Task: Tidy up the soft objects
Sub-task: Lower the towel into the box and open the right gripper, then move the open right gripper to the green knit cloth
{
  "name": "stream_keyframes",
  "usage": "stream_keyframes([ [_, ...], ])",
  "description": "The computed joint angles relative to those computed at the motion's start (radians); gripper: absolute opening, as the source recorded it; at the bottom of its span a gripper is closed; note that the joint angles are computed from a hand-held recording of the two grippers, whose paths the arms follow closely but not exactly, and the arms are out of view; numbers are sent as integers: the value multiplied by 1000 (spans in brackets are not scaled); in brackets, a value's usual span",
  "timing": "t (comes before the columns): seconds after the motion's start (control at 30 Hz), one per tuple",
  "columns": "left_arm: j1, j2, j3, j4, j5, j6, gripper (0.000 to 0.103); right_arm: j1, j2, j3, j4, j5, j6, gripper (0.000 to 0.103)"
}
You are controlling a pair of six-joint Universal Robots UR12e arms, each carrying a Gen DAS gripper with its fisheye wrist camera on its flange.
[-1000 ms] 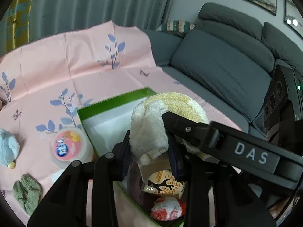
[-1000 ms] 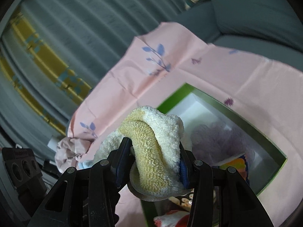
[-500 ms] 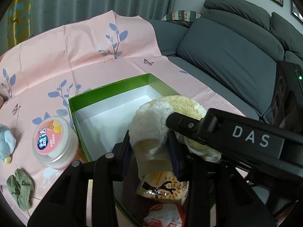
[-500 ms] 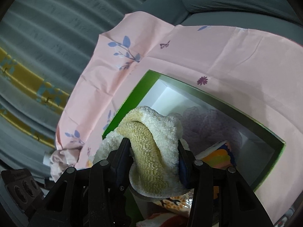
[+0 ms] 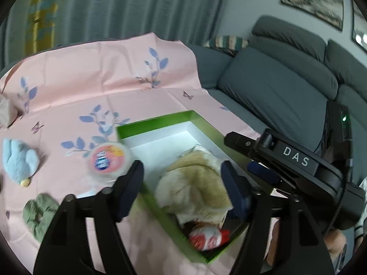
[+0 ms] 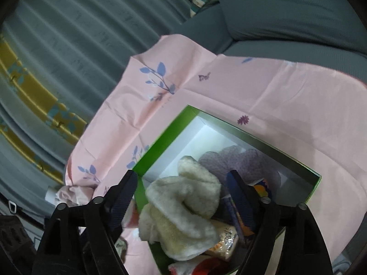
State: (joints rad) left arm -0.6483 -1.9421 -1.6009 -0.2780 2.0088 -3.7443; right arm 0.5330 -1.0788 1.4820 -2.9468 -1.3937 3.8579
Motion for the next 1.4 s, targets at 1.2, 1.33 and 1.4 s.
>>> stream_keyframes([
  [1.2, 71, 367, -457, -288, 105, -729, 88, 117, 38, -119, 104, 209, -309, 87],
  [1.33, 76, 357, -461, -261, 90, -717, 88, 148, 79, -185, 229, 243, -378, 87],
  [1.4, 80, 343, -462, -242, 75, -702, 87, 161, 99, -220, 319, 267, -426, 87],
])
